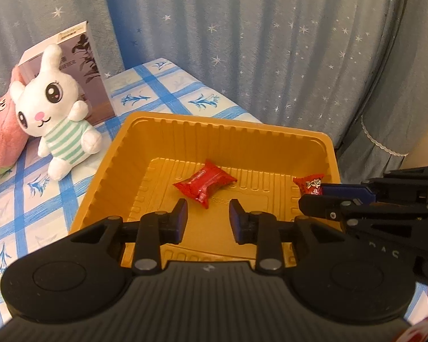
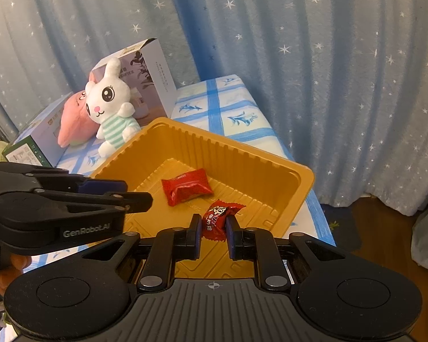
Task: Organize snacks
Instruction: 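Carry both snacks over the orange tray and open both tools to drop them, then withdraw both tools from the tray back over the scattered snacks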
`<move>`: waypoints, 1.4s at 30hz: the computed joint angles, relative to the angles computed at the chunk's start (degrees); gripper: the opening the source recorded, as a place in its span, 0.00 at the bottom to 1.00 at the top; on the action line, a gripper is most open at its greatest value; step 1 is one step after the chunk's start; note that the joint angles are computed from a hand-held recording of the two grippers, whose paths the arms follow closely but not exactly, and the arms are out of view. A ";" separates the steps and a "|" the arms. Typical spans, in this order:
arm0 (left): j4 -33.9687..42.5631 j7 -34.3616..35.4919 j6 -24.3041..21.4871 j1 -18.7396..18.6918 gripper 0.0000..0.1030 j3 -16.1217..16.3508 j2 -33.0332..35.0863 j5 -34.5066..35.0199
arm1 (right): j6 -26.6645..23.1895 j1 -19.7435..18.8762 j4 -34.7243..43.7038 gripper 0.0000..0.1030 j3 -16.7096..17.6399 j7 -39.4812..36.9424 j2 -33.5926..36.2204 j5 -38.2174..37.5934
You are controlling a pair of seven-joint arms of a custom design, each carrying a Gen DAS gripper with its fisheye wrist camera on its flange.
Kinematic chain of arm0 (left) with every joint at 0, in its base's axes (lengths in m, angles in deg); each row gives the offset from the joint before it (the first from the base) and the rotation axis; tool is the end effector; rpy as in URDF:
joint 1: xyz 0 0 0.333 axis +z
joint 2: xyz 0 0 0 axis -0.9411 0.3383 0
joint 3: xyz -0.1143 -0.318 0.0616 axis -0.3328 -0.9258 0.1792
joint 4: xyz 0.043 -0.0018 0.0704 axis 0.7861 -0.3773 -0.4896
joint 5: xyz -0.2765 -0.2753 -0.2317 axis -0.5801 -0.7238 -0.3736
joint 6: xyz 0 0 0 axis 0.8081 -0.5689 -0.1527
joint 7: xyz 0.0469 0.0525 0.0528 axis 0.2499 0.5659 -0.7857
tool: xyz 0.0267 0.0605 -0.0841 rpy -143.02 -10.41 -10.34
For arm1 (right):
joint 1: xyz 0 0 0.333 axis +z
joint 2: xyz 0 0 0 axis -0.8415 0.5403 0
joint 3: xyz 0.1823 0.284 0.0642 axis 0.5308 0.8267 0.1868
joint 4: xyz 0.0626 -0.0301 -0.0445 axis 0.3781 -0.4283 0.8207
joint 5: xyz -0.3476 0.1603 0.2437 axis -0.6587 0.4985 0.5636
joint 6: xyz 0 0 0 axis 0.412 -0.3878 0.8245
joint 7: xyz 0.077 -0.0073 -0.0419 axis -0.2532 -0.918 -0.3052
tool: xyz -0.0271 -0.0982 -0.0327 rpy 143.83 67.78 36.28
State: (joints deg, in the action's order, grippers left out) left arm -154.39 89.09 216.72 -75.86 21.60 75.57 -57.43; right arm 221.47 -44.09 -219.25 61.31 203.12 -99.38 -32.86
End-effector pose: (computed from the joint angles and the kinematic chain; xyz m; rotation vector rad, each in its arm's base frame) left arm 0.6108 -0.1508 0.5303 -0.9514 2.5731 -0.8977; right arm 0.4911 0.1837 0.5105 -1.3198 2.0465 -0.5204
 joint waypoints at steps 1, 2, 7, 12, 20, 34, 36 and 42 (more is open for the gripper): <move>-0.03 -0.07 0.06 0.09 0.29 0.09 -0.08 0.03 | 0.12 0.06 0.18 0.17 -0.09 -0.23 0.22 0.06; -0.07 -0.18 0.09 0.22 0.29 0.21 -0.18 0.10 | 0.23 0.05 0.37 0.17 -0.10 -0.37 0.42 0.01; -0.59 -0.65 -0.11 0.95 0.32 0.86 -1.23 -0.27 | 1.82 -1.03 1.20 0.18 0.76 1.27 1.32 -2.19; -1.61 -1.57 -0.63 1.89 0.37 1.79 -3.10 -1.29 | 2.88 -2.30 1.68 0.49 1.78 4.04 1.20 -5.18; -5.95 -4.08 -0.80 3.67 0.48 3.32 -9.09 -1.69 | 3.55 -1.61 -0.24 0.59 1.60 5.48 -2.12 -6.75; -18.14 -10.75 -2.49 8.05 0.52 6.28 -24.70 0.89 | 2.34 4.43 -8.31 0.63 1.25 0.04 -13.79 0.06; -20.20 -11.37 -3.05 8.69 0.52 6.75 -27.42 1.46 | 1.91 5.68 -9.24 0.64 1.08 -1.08 -15.29 1.04; -25.97 -14.00 -5.60 11.44 0.52 7.52 -35.50 4.02 | 0.15 9.33 -12.15 0.65 0.97 -4.00 -20.11 3.81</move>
State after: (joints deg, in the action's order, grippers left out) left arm -180.36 75.09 211.12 -64.42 29.12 40.07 -53.41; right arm 221.61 -34.76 -231.39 62.28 199.12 -119.49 -29.05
